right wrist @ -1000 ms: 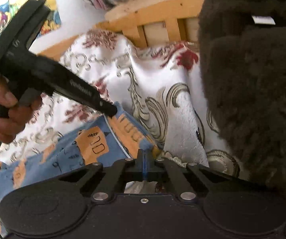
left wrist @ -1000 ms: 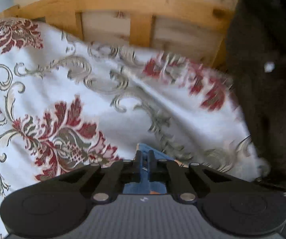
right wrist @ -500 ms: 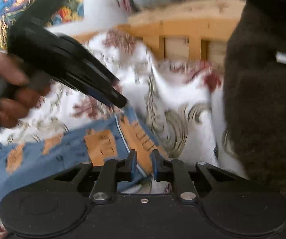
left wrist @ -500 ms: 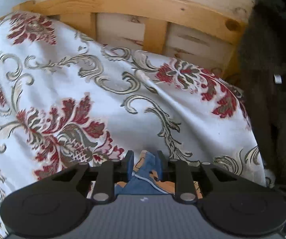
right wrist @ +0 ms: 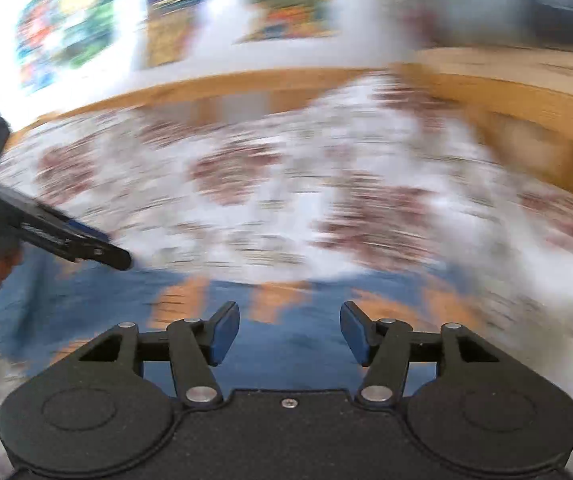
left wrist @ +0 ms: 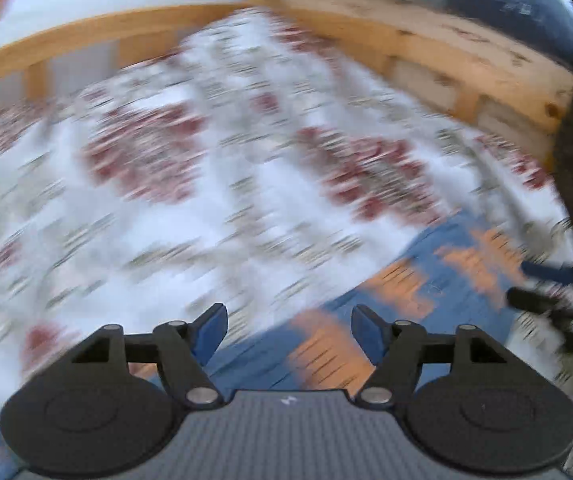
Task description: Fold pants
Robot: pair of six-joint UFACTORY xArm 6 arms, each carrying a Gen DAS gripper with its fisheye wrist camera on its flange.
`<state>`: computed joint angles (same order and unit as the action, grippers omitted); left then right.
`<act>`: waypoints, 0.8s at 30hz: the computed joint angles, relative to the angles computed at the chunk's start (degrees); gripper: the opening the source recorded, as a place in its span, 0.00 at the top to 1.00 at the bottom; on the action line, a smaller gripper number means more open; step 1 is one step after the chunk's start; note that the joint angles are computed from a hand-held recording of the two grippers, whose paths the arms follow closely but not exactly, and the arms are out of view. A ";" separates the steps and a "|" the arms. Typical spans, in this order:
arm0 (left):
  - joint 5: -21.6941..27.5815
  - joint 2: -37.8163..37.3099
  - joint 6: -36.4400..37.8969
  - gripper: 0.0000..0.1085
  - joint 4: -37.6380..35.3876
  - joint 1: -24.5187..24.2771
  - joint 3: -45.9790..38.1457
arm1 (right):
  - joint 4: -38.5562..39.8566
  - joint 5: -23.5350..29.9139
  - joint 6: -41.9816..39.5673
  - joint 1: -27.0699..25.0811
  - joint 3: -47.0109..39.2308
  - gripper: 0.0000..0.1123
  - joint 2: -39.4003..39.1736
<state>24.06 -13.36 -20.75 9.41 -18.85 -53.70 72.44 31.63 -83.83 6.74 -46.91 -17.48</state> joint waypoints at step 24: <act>14.63 -18.54 27.79 0.32 -33.70 15.78 8.01 | -21.19 37.18 19.98 6.51 -44.31 0.85 36.30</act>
